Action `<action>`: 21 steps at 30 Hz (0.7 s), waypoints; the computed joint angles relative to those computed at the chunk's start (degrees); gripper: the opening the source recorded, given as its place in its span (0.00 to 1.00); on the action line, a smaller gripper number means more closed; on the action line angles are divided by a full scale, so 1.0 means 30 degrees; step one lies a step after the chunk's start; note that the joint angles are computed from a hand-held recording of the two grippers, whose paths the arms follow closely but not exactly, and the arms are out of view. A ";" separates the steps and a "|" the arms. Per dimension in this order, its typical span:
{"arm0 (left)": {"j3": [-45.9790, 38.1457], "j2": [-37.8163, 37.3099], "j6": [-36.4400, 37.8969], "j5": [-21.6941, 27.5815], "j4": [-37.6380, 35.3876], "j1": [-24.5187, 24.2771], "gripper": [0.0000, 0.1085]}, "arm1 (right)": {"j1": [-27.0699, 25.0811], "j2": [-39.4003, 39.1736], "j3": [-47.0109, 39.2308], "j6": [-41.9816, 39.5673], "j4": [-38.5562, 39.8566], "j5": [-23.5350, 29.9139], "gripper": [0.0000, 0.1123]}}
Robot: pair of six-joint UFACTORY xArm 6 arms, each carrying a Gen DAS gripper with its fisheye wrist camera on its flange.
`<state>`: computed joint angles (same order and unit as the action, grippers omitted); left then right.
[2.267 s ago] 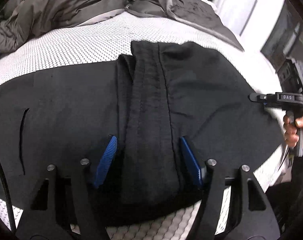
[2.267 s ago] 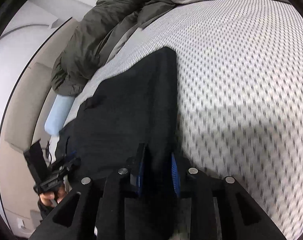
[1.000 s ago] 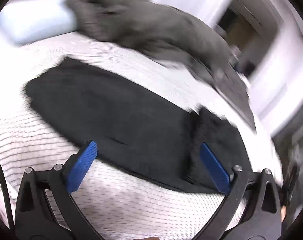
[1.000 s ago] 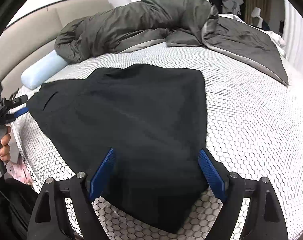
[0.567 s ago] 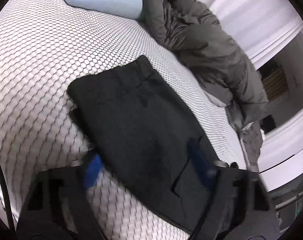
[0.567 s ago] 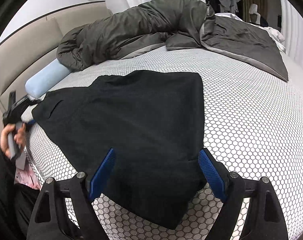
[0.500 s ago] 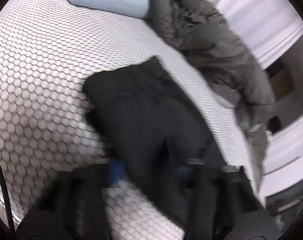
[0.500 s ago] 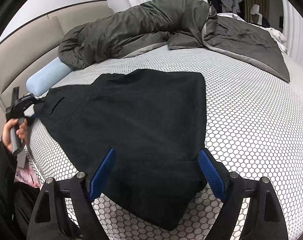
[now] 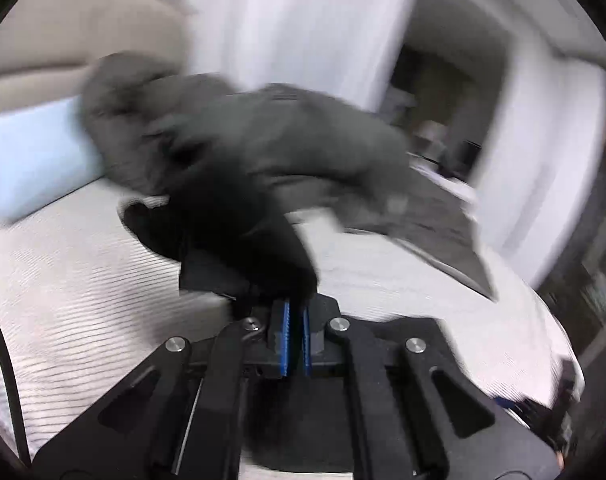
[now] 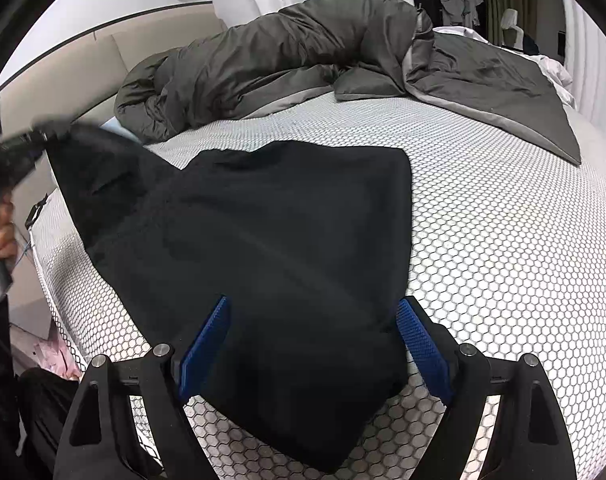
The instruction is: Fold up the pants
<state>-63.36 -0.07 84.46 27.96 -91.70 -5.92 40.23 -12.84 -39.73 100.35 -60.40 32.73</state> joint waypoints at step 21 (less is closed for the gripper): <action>-0.1204 0.5154 -0.1329 -0.2271 0.5687 -0.3300 0.83 | -0.3367 -0.1218 0.2013 0.6469 -0.4069 -0.6071 0.76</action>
